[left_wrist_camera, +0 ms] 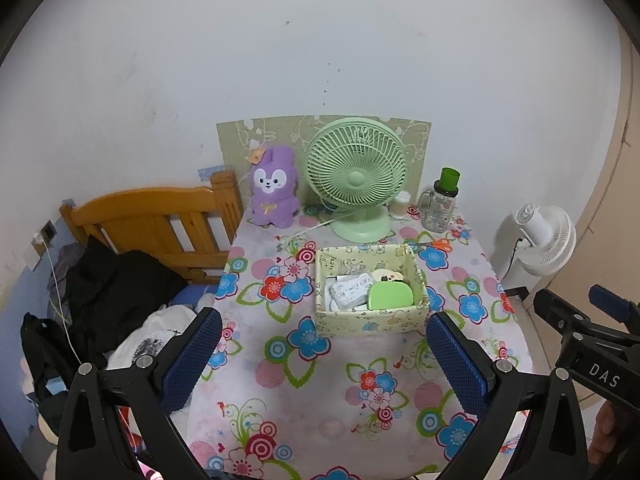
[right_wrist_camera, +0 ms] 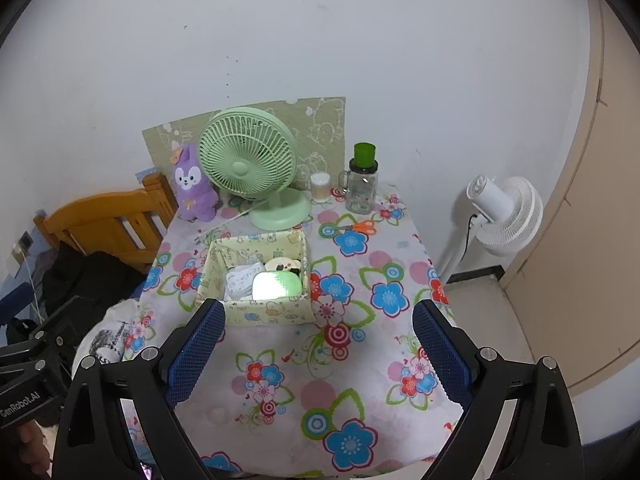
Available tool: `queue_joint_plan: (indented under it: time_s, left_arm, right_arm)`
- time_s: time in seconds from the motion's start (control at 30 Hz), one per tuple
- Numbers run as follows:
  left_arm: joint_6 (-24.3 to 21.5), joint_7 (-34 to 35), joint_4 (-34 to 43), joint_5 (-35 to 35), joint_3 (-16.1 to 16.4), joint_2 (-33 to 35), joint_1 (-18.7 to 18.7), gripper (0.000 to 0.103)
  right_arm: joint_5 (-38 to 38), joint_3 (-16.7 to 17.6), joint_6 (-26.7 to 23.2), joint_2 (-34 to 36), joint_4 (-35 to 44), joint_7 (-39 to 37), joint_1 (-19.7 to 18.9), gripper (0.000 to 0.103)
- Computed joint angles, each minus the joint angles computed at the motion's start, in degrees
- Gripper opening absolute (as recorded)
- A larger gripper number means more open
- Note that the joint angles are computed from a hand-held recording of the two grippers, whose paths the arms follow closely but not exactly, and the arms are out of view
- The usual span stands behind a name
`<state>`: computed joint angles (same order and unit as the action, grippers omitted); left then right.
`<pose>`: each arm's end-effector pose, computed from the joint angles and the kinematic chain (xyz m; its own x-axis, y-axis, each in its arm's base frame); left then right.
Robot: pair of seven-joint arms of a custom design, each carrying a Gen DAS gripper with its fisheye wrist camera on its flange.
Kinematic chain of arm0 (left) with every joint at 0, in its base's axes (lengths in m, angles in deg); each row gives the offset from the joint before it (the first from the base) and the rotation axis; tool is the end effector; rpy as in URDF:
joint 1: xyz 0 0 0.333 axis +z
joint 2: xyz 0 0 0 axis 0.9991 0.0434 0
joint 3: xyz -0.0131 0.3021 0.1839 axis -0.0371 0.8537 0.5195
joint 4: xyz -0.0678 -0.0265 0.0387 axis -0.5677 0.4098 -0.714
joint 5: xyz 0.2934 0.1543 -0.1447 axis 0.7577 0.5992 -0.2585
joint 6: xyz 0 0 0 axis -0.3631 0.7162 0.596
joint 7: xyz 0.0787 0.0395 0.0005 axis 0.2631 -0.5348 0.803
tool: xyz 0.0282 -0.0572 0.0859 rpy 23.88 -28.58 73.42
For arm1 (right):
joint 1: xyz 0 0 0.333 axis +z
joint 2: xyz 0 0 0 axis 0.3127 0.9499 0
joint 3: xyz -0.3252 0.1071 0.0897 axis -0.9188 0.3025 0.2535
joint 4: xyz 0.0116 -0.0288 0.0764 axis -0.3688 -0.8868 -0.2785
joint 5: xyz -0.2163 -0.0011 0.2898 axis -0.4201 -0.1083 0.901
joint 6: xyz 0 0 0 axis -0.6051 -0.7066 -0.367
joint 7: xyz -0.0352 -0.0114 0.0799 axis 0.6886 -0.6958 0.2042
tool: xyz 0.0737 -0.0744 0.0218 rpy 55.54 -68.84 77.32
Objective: Organize rigid objects
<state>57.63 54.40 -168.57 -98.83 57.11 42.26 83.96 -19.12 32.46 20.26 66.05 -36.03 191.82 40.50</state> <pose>0.4545 -0.0305 0.8127 -0.2878 -0.9577 0.0084 -0.6488 0.1885 -0.7372 0.4001 0.2797 0.7896 -0.3271 -0.9440 -0.0433 -0.6299 0.2520 -0.7347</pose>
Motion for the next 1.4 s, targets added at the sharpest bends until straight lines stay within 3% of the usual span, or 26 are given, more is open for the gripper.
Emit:
queue_joint_plan:
  time_s: [0.57, 1.4]
  left_arm:
    - [-2.9, 1.6, 0.2, -2.0, 0.4, 0.3, -0.3, 0.103]
    - [-3.6, 0.6, 1.3, -0.8, -0.4, 1.8, 0.4, 0.103]
  right_arm:
    - [-0.7, 0.2, 0.6, 0.6, 0.5, -1.0, 0.8, 0.097]
    - [-0.3, -0.5, -0.6, 2.3, 1.7, -2.8, 1.5, 0.097]
